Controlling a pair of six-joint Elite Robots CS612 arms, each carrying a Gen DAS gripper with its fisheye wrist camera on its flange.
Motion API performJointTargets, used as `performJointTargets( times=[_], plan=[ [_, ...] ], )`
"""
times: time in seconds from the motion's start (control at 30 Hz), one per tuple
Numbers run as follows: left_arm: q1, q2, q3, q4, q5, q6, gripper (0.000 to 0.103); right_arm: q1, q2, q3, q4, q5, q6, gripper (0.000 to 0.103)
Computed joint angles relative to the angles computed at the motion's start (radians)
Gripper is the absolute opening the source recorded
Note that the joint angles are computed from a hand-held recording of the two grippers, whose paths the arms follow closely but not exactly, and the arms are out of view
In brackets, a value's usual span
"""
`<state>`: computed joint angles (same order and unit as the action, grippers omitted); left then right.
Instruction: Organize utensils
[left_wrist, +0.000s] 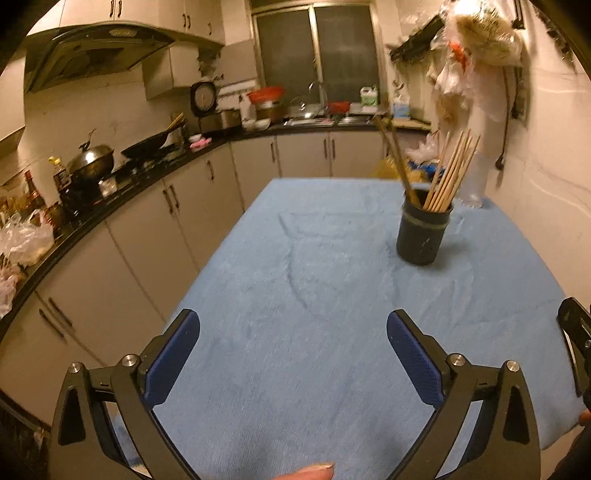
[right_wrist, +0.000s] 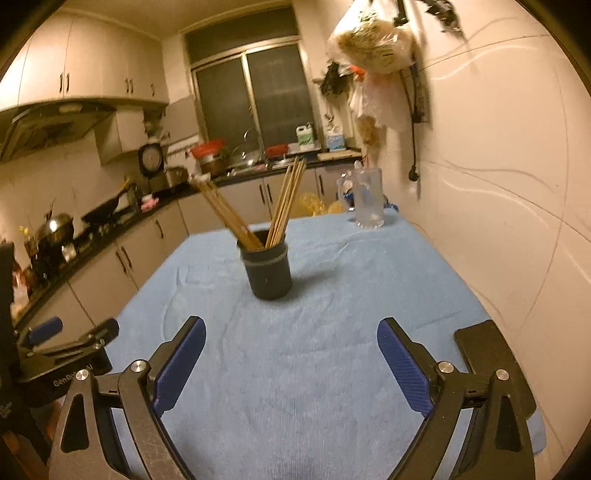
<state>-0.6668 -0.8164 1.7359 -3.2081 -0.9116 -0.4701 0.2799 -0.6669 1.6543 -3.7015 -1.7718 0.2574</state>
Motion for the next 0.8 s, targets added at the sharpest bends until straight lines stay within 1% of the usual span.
performJointTargets(
  times=[0.07, 0.13, 0.17, 0.27, 0.53, 0.8],
  plan=[
    [-0.002, 0.001, 0.005, 0.017, 0.005, -0.02, 0.101, 0.001, 0.005, -0.003, 0.009, 0.006, -0.006, 0.096],
    [-0.009, 0.004, 0.007, 0.048, 0.038, -0.045, 0.101, 0.002, 0.008, -0.007, 0.016, 0.006, -0.014, 0.096],
    [-0.01, 0.007, 0.007, 0.051, 0.043, -0.046, 0.101, 0.003, 0.009, -0.008, 0.018, 0.004, -0.02, 0.096],
    [-0.01, 0.01, 0.013, 0.048, 0.03, -0.04, 0.101, 0.007, 0.015, -0.01, 0.018, -0.004, -0.033, 0.096],
    [-0.006, 0.017, 0.023, 0.016, 0.013, -0.063, 0.101, 0.008, 0.017, -0.015, 0.056, -0.005, -0.033, 0.096],
    [-0.005, 0.018, 0.022, 0.018, 0.002, -0.058, 0.101, 0.013, 0.02, -0.02, 0.071, -0.007, -0.048, 0.097]
  ],
)
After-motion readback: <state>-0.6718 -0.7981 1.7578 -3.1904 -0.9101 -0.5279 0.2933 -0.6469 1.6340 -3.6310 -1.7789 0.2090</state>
